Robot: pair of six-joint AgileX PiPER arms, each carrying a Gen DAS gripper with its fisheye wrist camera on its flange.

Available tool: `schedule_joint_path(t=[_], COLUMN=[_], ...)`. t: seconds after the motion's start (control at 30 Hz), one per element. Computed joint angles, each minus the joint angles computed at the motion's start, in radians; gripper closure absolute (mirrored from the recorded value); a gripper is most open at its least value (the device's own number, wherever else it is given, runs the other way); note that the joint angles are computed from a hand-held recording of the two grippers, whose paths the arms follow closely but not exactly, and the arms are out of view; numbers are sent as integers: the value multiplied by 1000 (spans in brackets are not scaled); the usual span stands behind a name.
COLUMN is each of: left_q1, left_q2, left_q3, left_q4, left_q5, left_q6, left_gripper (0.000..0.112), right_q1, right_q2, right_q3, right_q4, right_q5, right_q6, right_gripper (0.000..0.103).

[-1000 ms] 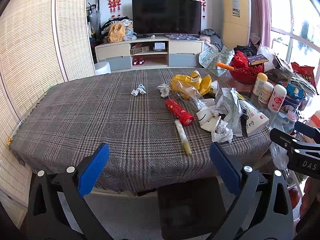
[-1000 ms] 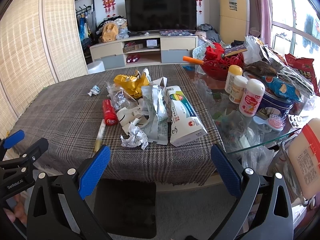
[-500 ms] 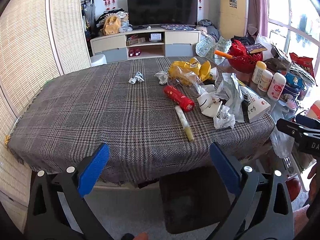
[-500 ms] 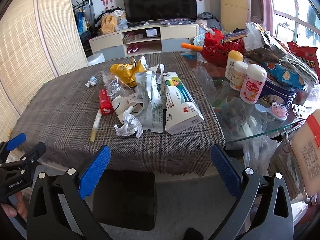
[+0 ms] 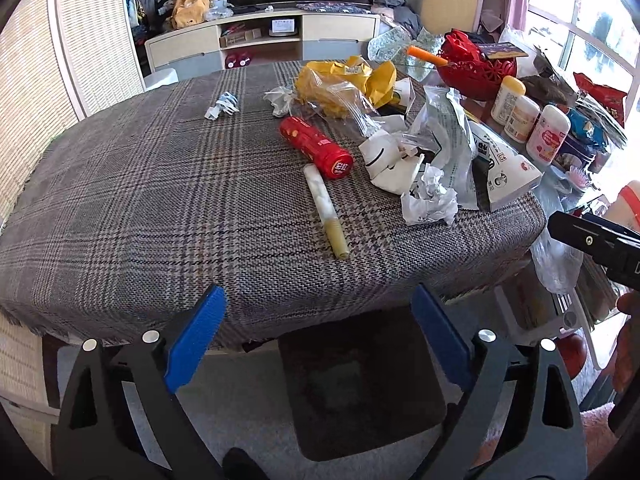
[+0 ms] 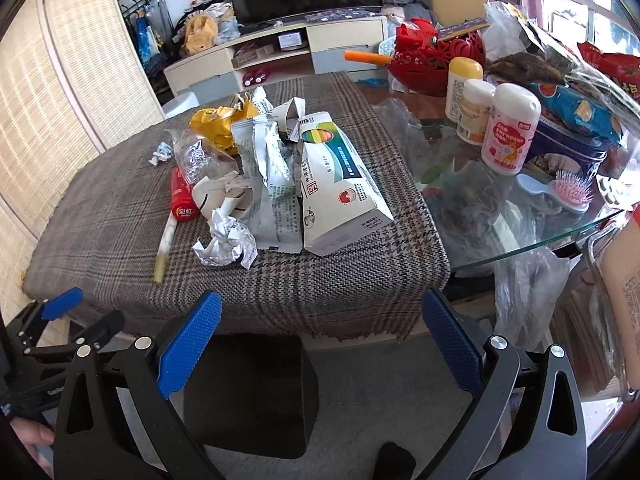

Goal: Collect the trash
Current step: 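Grasp the white tube with the left tool while the right tool grasps the white medicine box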

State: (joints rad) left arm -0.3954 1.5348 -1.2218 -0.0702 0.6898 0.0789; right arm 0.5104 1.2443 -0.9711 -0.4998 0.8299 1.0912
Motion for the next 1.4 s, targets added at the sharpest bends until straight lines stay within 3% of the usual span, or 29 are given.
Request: schedule_joint_path(t=[0.1, 0.13, 0.17, 0.47, 0.63, 0.8, 1.17, 1.2, 1.23, 1.3, 1.4], left_q1=[-1, 1, 2, 31, 39, 21, -6, -13, -18, -17, 5], left_q2=[61, 73, 87, 274, 378, 423, 477, 485, 489, 492, 489], left_q3=[-65, -79, -98, -352, -477, -513, -575, -586, -592, -598, -595], left_q4=[-28, -36, -39, -79, -97, -70, -30, -17, 1, 11, -27], left_q5=[39, 43, 47, 139, 226, 252, 247, 247, 245, 246, 252], left_q6=[10, 15, 16, 36, 40, 27, -14, -25, -35, -39, -14], left_gripper=[35, 38, 39, 43, 64, 72, 74, 76, 83, 96, 99], right_q1=[-80, -103, -127, -307, -353, -360, -386, -387, -390, -395, -389], right_q2=[31, 50, 67, 231, 279, 313, 385, 392, 394, 385, 342], right_q3=[-39, -65, -88, -297, -334, -345, -347, -347, -344, -333, -305], right_q4=[56, 64, 87, 291, 384, 407, 458, 462, 470, 486, 452], right_q5=[-33, -33, -36, -13, -11, 2, -11, -10, -15, -28, -53], right_q6=[-81, -107, -145, -461, -555, -578, -623, -626, -631, -648, -625], right_gripper=[5, 12, 17, 27, 27, 29, 29, 30, 38, 38, 38])
